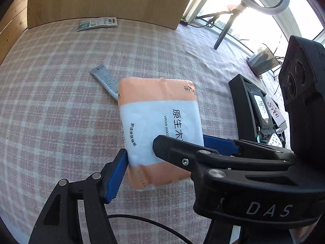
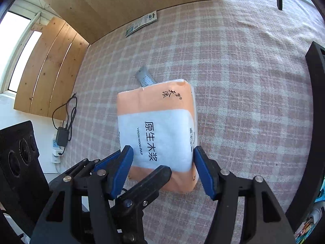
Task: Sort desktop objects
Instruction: 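Carry the tissue pack into the black tray and open both grippers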
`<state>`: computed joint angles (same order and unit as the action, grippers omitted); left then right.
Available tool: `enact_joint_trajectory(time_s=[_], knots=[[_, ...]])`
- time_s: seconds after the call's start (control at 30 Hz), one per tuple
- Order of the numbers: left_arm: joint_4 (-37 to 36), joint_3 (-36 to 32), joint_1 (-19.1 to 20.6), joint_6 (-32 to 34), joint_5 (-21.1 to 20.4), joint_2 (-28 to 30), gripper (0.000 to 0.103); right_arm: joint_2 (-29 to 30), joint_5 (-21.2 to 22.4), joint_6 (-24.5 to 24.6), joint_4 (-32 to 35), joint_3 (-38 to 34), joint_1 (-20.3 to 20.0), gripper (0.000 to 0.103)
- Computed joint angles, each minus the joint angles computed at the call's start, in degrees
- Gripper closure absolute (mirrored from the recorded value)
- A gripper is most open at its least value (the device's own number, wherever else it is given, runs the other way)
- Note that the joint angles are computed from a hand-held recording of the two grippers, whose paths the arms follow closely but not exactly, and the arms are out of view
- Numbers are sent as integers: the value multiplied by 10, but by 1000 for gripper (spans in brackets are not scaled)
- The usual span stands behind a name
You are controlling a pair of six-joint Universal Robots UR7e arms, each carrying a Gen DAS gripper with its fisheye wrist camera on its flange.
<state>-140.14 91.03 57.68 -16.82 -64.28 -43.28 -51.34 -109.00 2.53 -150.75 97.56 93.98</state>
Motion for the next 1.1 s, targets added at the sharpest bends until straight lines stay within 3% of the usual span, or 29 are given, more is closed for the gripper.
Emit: enact_joint_trajectory(time_s=[0.5, 1.1], knots=[[-1, -28, -98, 51, -62, 50, 42, -185, -47, 31, -94, 148, -20, 42], [60, -139, -192, 119, -174, 177, 41, -433, -100, 61, -100, 289, -111, 42]])
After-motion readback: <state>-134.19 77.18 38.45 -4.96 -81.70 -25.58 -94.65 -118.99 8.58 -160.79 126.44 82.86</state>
